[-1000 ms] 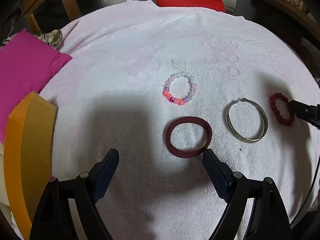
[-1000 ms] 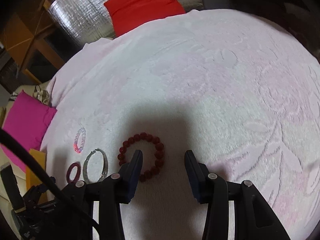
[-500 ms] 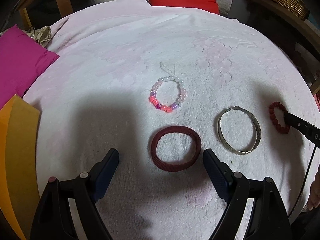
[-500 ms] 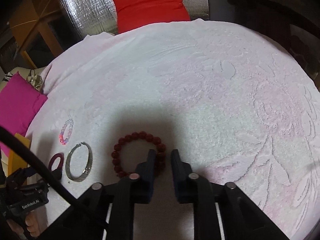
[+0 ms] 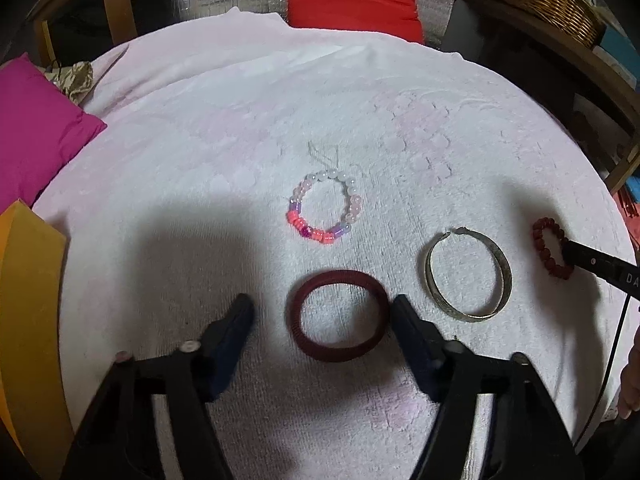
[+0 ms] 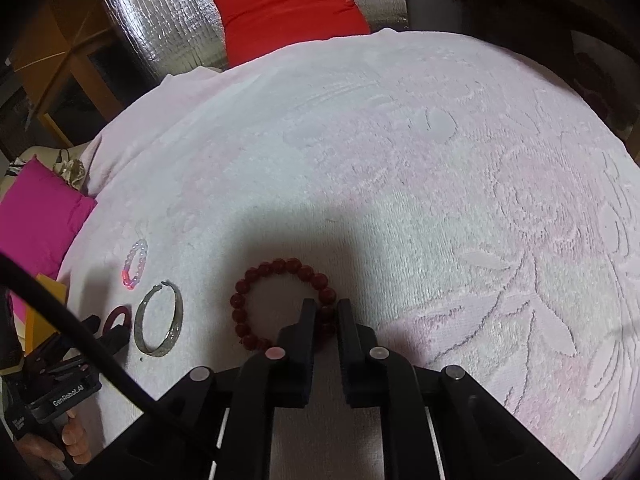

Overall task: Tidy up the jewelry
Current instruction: 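Grasp the red bead bracelet with the right tool while the left tool grasps the dark red bangle, then lift the dark red bangle with the left tool while the right tool lifts the red bead bracelet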

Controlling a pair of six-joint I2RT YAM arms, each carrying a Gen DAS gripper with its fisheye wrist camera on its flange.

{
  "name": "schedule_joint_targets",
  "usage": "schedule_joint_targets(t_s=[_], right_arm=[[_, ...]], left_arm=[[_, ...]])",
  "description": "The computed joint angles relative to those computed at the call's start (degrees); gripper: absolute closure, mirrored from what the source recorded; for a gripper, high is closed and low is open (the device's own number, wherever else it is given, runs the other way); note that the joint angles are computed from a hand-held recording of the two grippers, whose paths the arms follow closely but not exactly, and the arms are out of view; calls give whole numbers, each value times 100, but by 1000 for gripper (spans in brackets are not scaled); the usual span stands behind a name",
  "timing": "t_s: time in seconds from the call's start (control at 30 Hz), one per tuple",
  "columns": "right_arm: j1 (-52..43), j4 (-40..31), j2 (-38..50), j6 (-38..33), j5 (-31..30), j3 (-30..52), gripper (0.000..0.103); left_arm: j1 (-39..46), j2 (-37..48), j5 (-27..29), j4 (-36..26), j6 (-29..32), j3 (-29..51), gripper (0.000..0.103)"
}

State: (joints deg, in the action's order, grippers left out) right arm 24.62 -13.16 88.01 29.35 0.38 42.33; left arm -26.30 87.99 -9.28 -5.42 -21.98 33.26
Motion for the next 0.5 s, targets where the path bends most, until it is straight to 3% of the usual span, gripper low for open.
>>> schedule_joint_targets(t_s=[0.1, 0.17, 0.27, 0.33, 0.5], right_arm=[[6, -15, 13, 34, 2, 16, 91], [1, -6, -9, 45, -6, -5, 91], [2, 43, -21, 52, -5, -20, 91], [15, 75, -64, 14, -9, -64, 92], [40, 225, -344, -8, -100, -252, 92]], left_arm=[[-19, -24, 54, 77, 7, -44, 53], [-39, 37, 129, 110, -31, -14, 71], [-17, -15, 159, 179, -79, -58, 85], [10, -83, 225, 223, -97, -101, 92], [-20, -383, 137, 170, -86, -211, 94]])
